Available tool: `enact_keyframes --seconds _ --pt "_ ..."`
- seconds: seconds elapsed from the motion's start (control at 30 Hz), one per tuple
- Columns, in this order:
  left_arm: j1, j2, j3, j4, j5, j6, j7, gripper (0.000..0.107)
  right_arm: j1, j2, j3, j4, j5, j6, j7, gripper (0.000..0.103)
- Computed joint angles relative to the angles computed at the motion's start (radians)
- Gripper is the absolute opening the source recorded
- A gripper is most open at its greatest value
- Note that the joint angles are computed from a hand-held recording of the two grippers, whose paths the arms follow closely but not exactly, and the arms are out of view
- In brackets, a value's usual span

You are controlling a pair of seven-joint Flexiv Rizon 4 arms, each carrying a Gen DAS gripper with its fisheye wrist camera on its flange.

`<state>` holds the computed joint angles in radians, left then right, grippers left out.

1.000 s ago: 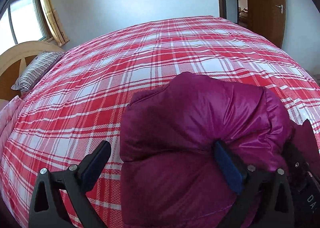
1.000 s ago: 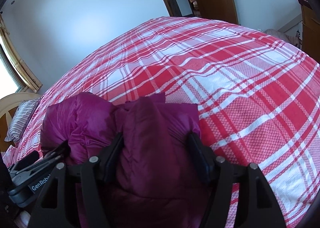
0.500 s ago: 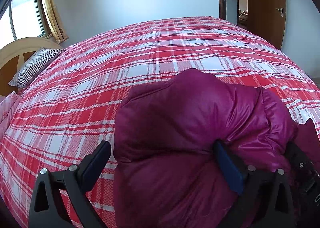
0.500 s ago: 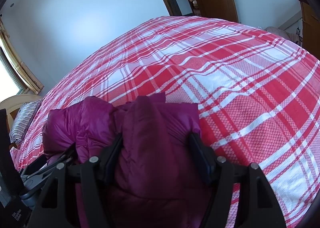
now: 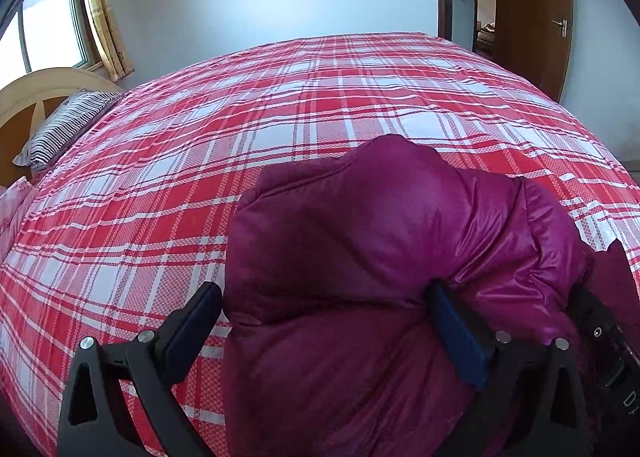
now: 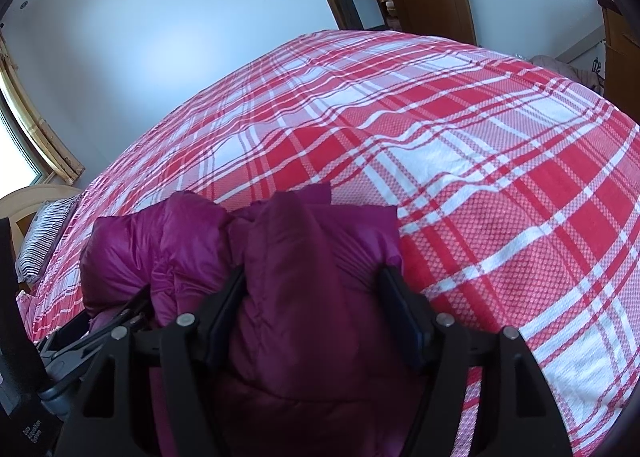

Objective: Fold large clothes

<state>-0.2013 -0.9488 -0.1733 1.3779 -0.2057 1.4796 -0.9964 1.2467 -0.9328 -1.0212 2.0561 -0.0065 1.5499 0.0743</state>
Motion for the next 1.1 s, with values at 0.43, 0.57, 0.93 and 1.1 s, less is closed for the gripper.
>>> enact_keyframes --seconds 0.43,0.57,0.93,1.1 --pt "0.029 -0.005 -0.044 -0.007 -0.031 -0.055 0.028 0.102 -0.026 0.008 0.028 -0.002 0.022 0.035 -0.020 0.074" --pt "0.040 -0.005 -0.059 -0.004 -0.041 -0.064 0.039 0.102 -0.027 0.009 0.030 -0.004 0.027 0.038 -0.023 0.074" --pt "0.101 -0.012 -0.139 -0.023 -0.107 -0.184 0.103 0.102 -0.058 0.013 0.069 0.004 0.085 0.133 -0.059 0.078" --pt "0.302 0.027 -0.340 0.064 -0.314 -0.371 0.282 0.102 -0.114 0.094 0.149 0.031 0.120 0.220 -0.174 0.078"
